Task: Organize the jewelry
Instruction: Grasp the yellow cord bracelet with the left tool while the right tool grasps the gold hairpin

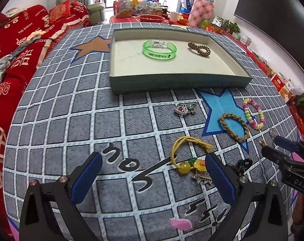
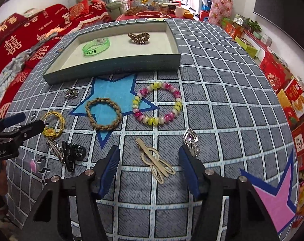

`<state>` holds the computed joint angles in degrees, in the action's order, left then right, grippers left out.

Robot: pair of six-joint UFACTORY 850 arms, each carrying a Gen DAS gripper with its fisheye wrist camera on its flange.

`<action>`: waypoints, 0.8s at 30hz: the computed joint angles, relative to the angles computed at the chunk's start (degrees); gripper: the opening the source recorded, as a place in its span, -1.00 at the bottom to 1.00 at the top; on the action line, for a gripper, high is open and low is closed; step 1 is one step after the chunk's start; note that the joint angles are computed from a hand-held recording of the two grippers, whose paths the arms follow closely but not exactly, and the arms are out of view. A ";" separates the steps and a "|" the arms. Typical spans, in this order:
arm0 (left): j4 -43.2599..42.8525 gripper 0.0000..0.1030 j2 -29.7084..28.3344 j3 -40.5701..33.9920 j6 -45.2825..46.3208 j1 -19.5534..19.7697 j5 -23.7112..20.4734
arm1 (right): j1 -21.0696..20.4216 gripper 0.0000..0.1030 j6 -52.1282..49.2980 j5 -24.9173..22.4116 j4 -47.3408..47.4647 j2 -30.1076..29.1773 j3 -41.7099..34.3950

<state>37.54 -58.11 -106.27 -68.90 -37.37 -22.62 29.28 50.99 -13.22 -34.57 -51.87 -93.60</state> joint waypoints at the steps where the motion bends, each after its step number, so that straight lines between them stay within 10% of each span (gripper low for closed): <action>1: -1.41 0.95 -0.43 -0.67 1.75 0.01 -0.08 | -0.12 0.25 -3.12 -0.46 2.79 -0.64 -0.89; 7: -4.76 0.69 -2.48 -3.96 7.76 -0.13 -1.00 | 0.21 0.19 -3.18 -2.55 0.79 -1.83 -2.52; 16: -3.33 -0.71 -2.70 -4.60 9.51 -0.50 -1.00 | 1.01 -0.56 -3.29 -2.70 0.06 -1.52 -2.35; 24: 3.02 -0.70 1.43 1.53 1.63 -0.29 5.10 | -0.04 -0.82 -0.70 0.55 1.84 0.45 0.48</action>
<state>40.55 -56.68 -104.75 -67.27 -37.66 -17.52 29.24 50.29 -12.67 -32.73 -51.43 -93.12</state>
